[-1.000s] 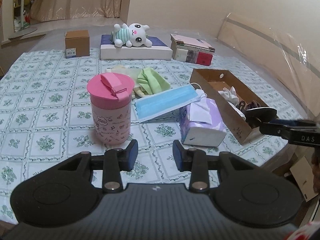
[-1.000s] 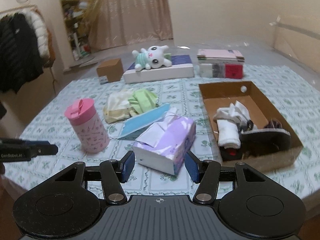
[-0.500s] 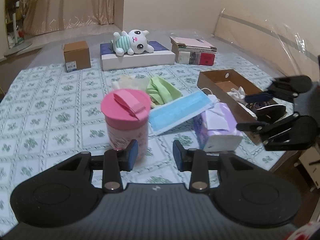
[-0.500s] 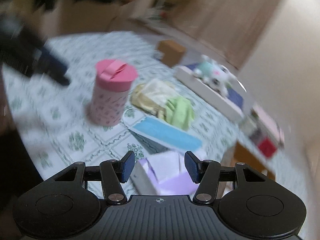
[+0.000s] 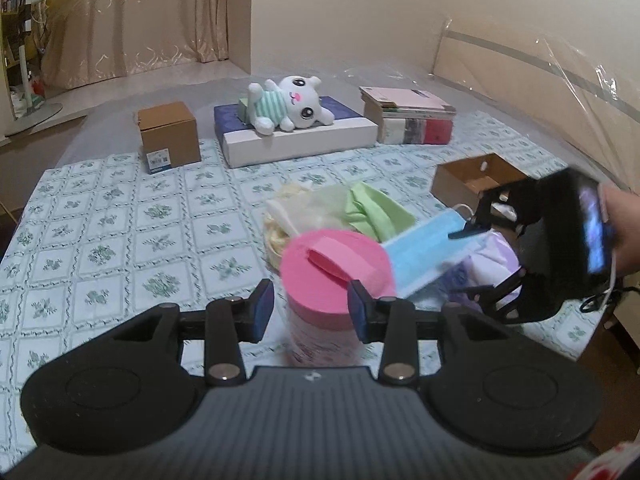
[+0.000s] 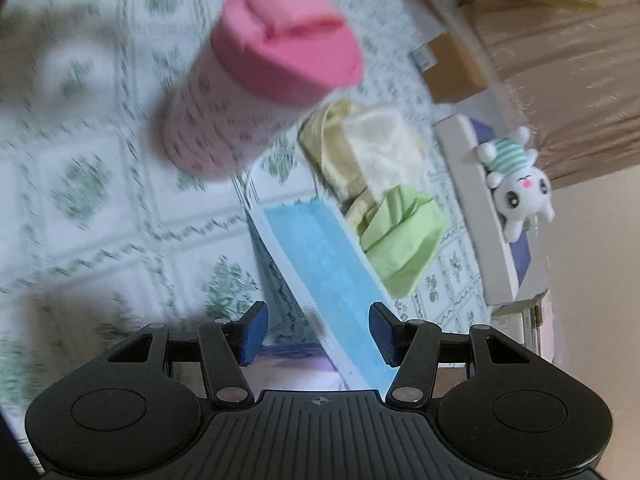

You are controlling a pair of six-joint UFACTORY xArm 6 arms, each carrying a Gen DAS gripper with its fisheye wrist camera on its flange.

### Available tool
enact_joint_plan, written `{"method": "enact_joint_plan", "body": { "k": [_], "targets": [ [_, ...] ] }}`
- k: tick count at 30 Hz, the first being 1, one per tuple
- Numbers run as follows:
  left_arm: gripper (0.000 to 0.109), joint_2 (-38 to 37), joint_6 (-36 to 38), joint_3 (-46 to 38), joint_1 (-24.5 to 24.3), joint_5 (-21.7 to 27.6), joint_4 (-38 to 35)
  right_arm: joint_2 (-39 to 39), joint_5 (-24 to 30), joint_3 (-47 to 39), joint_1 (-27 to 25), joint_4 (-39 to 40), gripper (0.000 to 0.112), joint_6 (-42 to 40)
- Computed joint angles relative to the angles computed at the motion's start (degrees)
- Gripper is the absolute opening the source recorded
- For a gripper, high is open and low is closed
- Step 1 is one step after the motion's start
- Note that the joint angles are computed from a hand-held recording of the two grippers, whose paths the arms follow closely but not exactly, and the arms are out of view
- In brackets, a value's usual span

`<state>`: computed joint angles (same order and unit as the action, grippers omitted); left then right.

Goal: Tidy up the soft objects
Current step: 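Grasp the blue face mask by its ear loop with the right tool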

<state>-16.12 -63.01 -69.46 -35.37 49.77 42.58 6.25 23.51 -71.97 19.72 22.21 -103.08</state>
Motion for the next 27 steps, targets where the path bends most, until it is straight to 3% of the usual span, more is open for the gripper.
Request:
{"method": "enact_joint_plan", "body": {
  "k": [7, 10, 11, 12, 14, 18, 20, 24, 27],
  "targets": [
    [0.037, -1.25, 2.12, 3.36, 5.66, -5.81, -2.53, 9.43, -5.54, -5.60, 1.34, -18.00, 0.055, 14.02],
    [0.037, -1.22, 3.26, 4.20, 7.30, -7.71, -3.70, 11.85, -6.85, -7.79, 1.37, -21.98, 0.053, 18.12],
    [0.037, -1.16, 3.59, 4.34, 7.73, -8.19, -4.02, 12.39, -7.44, -8.34, 1.40, -21.42, 0.037, 17.96],
    [0.037, -1.07, 3.74, 4.40, 7.96, -8.44, -4.13, 12.53, -7.60, -8.67, 1.42, -21.15, 0.012, 18.18],
    [0.037, -0.97, 4.21, 4.38, 8.43, -8.77, -4.37, 12.95, -6.94, -10.36, 1.24, -18.99, 0.005, 18.93],
    [0.037, -0.72, 5.01, 3.46, 9.06, -8.96, -5.06, 10.91, -1.92, -13.17, 0.59, -8.94, 0.001, 16.41],
    [0.037, -0.40, 6.13, 2.43, 9.36, -8.87, -5.90, 10.53, 3.65, -16.94, -0.24, -5.39, 0.001, 18.34],
    [0.037, 1.35, 10.27, -1.42, 9.94, -7.71, -7.95, 12.13, 17.01, -28.45, -2.74, 0.16, 0.001, 28.92],
    [0.039, 3.17, 14.62, -4.81, 11.03, -6.92, -10.52, 13.08, 22.79, -34.75, -4.13, 3.11, 0.001, 36.84]
  ]
}}
